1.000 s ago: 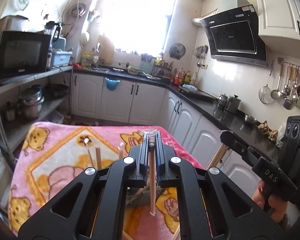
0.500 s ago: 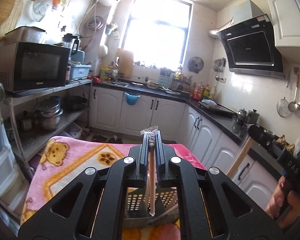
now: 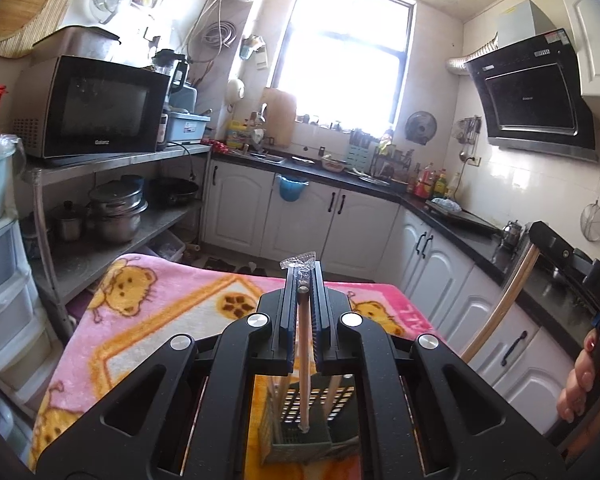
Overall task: Organize utensils
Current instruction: 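Carry the held chopsticks upright over the green caddy with both tools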
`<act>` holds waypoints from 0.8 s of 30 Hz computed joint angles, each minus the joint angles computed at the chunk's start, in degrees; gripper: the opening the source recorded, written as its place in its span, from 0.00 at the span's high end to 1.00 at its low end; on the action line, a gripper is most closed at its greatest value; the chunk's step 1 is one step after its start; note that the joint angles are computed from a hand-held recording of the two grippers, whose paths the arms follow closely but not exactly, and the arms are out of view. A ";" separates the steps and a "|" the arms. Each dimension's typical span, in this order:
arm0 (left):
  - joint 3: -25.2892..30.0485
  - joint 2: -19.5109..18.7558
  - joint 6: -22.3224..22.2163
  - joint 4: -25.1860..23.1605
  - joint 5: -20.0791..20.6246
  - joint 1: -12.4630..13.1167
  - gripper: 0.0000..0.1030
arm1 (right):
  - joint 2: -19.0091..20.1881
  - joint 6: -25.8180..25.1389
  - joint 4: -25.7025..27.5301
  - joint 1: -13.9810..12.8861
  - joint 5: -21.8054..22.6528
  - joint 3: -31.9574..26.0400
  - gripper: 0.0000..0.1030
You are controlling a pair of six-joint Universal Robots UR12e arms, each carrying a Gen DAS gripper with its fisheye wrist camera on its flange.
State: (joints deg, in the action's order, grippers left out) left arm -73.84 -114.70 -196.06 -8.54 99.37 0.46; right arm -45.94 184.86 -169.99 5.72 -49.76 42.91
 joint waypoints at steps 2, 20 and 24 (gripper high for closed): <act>-0.06 -0.21 -0.48 -0.17 -0.12 0.12 0.97 | 0.23 -0.29 -0.41 0.16 -0.49 0.12 0.95; -1.11 -1.72 -0.12 -0.42 -1.51 -0.01 0.97 | 2.16 -0.64 1.89 1.00 -2.20 -0.15 0.95; -1.26 -1.91 0.12 -0.26 -2.03 -0.10 0.97 | 2.17 -0.64 2.19 1.14 -2.16 0.34 0.95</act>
State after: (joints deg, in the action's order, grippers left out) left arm -75.11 -116.61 -195.95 -8.80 97.34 0.36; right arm -43.76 184.22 -167.79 6.86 -51.92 43.25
